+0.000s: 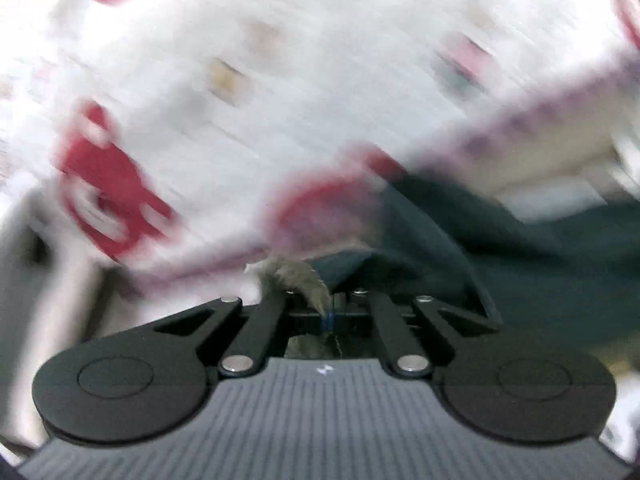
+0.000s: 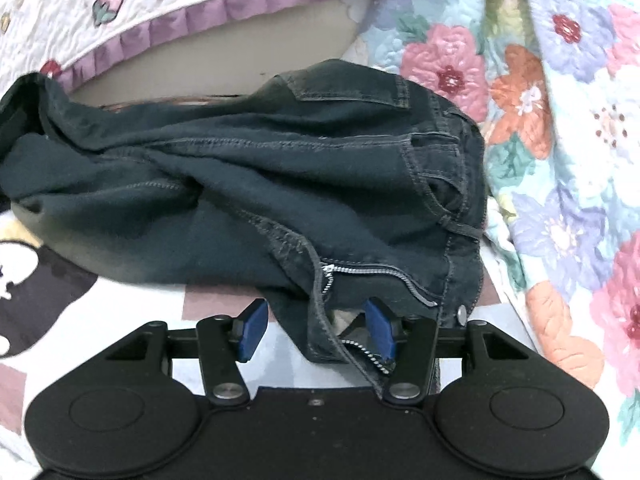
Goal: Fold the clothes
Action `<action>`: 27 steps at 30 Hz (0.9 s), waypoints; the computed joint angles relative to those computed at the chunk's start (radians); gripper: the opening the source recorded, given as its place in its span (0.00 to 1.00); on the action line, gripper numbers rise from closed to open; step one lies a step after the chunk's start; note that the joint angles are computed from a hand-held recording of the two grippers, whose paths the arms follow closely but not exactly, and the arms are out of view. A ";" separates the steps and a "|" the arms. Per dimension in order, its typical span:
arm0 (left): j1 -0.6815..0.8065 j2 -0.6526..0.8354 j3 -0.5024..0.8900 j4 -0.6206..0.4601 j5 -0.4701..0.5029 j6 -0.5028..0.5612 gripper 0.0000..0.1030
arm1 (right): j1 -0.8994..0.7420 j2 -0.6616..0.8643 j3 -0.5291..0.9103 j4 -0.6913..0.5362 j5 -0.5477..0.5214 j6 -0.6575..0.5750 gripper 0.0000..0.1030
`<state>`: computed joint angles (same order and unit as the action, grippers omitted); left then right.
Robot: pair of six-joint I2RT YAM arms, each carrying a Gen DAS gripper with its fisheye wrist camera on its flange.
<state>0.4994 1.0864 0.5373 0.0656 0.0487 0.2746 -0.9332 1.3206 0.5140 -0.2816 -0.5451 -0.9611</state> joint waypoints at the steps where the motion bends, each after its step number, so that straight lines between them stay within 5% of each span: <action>1: 0.052 0.061 0.085 -0.010 0.008 -0.054 0.02 | -0.008 0.004 0.005 -0.002 -0.002 0.002 0.58; 4: 0.143 0.248 0.274 -0.049 -0.120 -0.235 0.04 | -0.024 0.008 0.009 -0.002 0.000 0.000 0.58; 7: 0.164 0.319 0.269 -0.074 -0.246 -0.251 0.10 | -0.034 0.007 0.003 -0.012 0.011 -0.016 0.58; 8: 0.170 0.301 0.230 -0.085 -0.216 -0.251 0.14 | -0.035 0.004 0.001 -0.015 0.015 -0.022 0.58; 10: 0.177 0.206 0.091 -0.059 -0.155 -0.239 0.37 | -0.034 0.001 0.002 -0.020 0.020 -0.031 0.58; 12: 0.139 0.054 -0.082 -0.031 -0.153 -0.223 0.47 | -0.031 -0.012 0.004 -0.027 0.023 -0.033 0.58; 18: -0.047 -0.235 -0.167 -0.383 -0.082 -0.123 0.54 | -0.087 -0.012 0.022 -0.061 -0.015 0.027 0.58; 23: -0.291 -0.267 -0.170 -0.459 -0.204 -0.149 0.58 | -0.069 0.052 0.016 0.039 0.031 0.169 0.62; 27: -0.321 -0.219 -0.163 -0.453 -0.239 -0.158 0.58 | -0.063 0.053 0.013 0.064 0.037 0.188 0.62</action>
<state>0.1782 0.8676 0.3742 -0.3874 -0.1904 0.1165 -0.9963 1.3733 0.5270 -0.2174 -0.5085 -0.7733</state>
